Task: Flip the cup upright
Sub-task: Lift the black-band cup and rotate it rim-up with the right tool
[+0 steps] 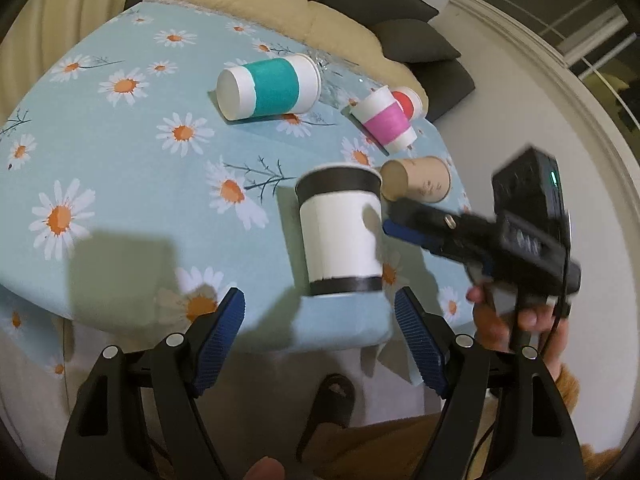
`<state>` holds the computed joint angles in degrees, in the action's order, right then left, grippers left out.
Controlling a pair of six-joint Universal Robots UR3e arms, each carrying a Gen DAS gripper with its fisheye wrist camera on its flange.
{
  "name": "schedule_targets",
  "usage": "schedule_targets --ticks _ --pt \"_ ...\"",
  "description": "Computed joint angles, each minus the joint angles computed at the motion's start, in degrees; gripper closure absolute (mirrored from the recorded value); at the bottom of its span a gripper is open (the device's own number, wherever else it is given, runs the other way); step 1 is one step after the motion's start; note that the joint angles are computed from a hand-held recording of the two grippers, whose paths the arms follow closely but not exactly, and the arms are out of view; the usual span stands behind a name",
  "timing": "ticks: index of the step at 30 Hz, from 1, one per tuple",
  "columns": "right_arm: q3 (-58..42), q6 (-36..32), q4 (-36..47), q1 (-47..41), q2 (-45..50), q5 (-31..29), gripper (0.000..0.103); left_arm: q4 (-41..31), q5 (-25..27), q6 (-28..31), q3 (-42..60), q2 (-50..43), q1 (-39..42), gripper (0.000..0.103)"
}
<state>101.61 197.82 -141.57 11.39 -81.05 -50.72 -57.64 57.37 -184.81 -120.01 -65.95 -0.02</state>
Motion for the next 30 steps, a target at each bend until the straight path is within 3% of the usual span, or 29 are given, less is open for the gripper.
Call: schedule_targets --ticks 11,20,26,30 --pt "-12.43 2.76 7.00 5.64 9.33 -4.79 0.033 -11.09 -7.46 10.67 -6.69 10.76 12.37 0.027" --pt "-14.25 2.52 8.33 6.49 10.81 -5.23 0.037 -14.99 -7.34 14.60 -7.22 13.58 14.70 0.027" --pt "-10.59 3.37 4.17 6.00 7.88 -5.05 0.037 -12.75 -7.35 13.84 -8.09 12.98 14.10 0.027" --pt "-5.73 3.46 -3.33 6.68 3.33 -8.82 0.037 -8.66 -5.66 12.36 -8.98 13.38 12.78 0.027"
